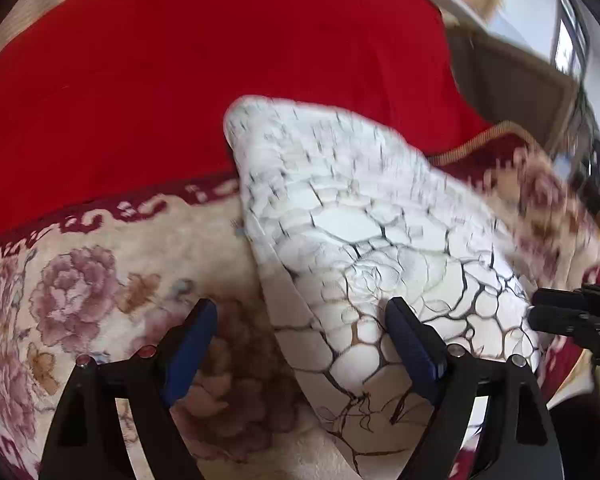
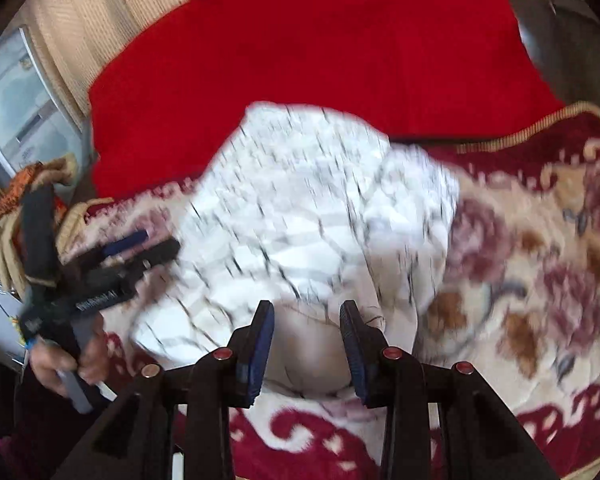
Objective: Fold large clothes
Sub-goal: 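Smooth the folded coat bundle with both open grippers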
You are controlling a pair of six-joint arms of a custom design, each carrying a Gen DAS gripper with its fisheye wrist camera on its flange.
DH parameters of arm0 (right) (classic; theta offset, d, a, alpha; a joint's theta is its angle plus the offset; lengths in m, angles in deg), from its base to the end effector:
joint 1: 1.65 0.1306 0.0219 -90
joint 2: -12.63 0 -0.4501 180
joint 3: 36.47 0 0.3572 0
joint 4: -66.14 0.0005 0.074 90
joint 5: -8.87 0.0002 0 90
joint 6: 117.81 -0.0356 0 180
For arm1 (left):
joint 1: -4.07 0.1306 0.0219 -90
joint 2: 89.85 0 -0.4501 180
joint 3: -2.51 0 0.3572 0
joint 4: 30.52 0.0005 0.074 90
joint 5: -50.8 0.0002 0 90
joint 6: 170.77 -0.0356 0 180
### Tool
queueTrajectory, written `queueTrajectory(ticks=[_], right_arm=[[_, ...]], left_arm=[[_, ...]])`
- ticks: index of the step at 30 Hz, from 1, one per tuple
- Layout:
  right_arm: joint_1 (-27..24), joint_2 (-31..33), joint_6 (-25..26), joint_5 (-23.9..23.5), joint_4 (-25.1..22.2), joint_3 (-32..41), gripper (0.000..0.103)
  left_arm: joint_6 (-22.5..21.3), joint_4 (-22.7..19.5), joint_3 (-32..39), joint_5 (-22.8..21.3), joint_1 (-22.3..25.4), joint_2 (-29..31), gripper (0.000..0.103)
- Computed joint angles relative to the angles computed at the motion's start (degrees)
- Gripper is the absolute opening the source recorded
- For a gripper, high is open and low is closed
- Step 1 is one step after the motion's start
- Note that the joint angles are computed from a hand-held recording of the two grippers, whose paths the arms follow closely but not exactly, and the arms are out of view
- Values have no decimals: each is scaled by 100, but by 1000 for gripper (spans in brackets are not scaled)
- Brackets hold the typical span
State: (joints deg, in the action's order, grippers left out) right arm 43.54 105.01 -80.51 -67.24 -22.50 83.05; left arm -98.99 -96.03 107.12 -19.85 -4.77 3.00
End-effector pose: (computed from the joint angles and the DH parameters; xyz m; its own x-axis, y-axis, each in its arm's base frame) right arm 0.2954 0.2846 0.6478 -0.8589 0.2310 -0.4570 0.1243 0.9598 0.2517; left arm 0.4501 -0.0824 0.5661 -0.6510 0.3998 -0.6452 0.5708 0.8182 -0.0689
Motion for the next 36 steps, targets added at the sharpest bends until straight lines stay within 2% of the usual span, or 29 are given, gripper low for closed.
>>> queueTrajectory(ticks=[2, 3, 5, 10, 13, 17, 20, 22, 24, 28, 31, 34, 36], right_arm=[[-49, -99, -138, -213, 161, -440, 38], [-77, -169, -215, -301, 310, -659, 38], [-87, -207, -226, -290, 453, -760, 38], [-153, 31, -105, -337, -59, -120, 38], [-211, 65, -58, -192, 118, 52, 38], [-324, 281, -18, 89, -39, 378, 38], [-485, 354, -187, -53, -29, 137, 38], [-570, 300, -159, -215, 202, -252, 38], [-554, 256, -139, -148, 301, -328, 38], [-566, 383, -69, -104, -16, 58, 38], [-589, 488, 165, 157, 80, 404, 39], [-630, 703, 281, 408, -34, 719, 39], [-740, 740, 292, 248, 134, 637, 39]], left_arm=[[-20, -22, -39, 104, 17, -8, 87], [-22, -167, 43, 199, 47, 45, 87], [-5, -273, 121, 298, 88, 97, 87], [-168, 32, 57, -24, -36, -72, 87], [-157, 132, 150, -239, -110, -82, 87], [-71, 121, 239, -558, -225, -18, 87], [-97, 122, 238, -592, -251, -7, 87], [-139, 173, 185, -645, -266, -39, 87], [-170, 245, 163, -642, -240, -43, 87], [-116, 311, 120, -647, -236, -73, 87], [-56, 405, 123, -692, -250, -89, 87], [37, 603, 118, -833, -248, -111, 87], [110, 662, 169, -828, -204, -88, 87]])
